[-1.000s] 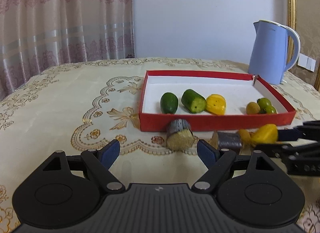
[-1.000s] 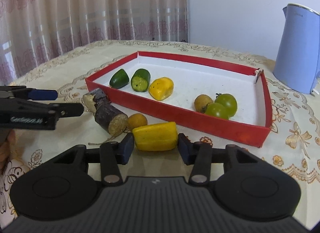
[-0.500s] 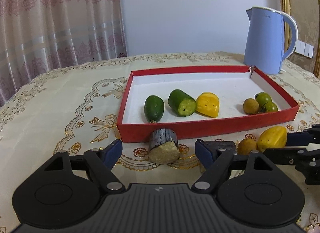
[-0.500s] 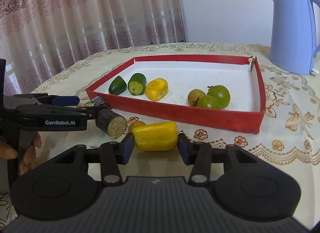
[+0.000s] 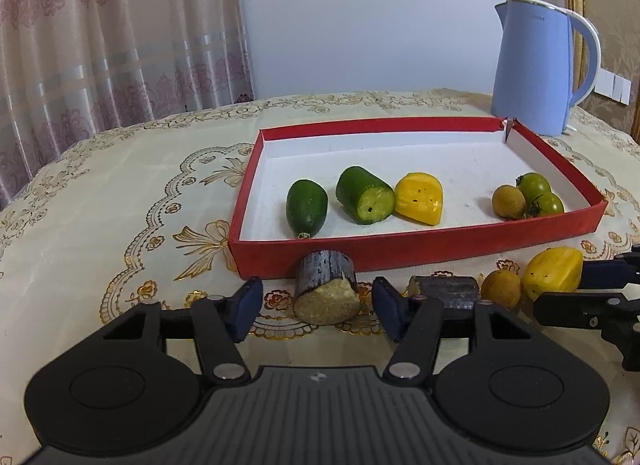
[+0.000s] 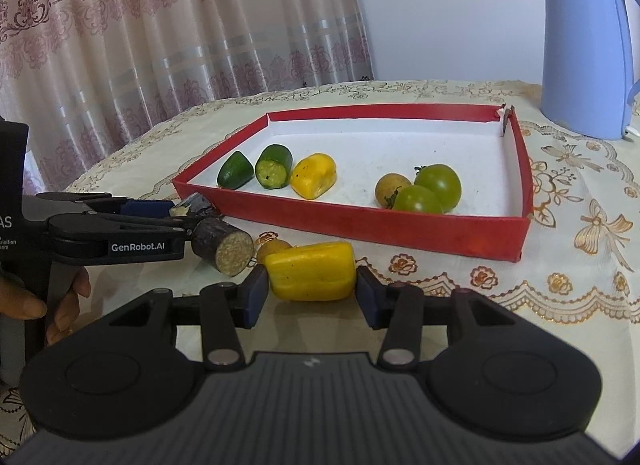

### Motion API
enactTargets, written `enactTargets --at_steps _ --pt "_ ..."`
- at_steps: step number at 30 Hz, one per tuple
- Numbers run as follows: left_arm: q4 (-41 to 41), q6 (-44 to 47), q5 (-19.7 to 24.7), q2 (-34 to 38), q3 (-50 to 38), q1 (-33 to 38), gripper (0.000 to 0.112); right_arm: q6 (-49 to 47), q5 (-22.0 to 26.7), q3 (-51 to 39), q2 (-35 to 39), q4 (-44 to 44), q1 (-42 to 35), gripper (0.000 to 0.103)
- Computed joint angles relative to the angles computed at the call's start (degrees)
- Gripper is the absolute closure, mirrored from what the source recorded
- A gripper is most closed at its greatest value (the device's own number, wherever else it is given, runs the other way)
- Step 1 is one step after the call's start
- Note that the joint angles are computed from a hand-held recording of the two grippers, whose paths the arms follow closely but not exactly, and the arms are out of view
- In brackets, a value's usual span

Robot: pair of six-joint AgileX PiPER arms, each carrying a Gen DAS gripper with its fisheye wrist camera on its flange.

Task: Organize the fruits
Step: 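Grasp the brown sugarcane piece with the left tool while the right tool holds the pepper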

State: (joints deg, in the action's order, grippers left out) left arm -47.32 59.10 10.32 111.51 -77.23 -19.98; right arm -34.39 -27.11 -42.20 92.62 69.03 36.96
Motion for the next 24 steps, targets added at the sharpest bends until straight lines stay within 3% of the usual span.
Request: enactTargets --at_steps 3,18,24 --pt "3.6 -3.5 0.5 0.3 -0.6 -0.1 0.060 -0.1 -0.1 -0.1 0.1 0.2 0.1 0.058" --pt "3.0 -2.7 1.2 0.3 -0.5 0.1 0.078 1.5 0.3 0.3 0.1 -1.1 -0.3 0.058" --pt "3.3 -3.1 1.4 0.1 -0.4 0.1 0.079 1.9 0.3 0.3 0.1 -1.2 -0.3 0.058"
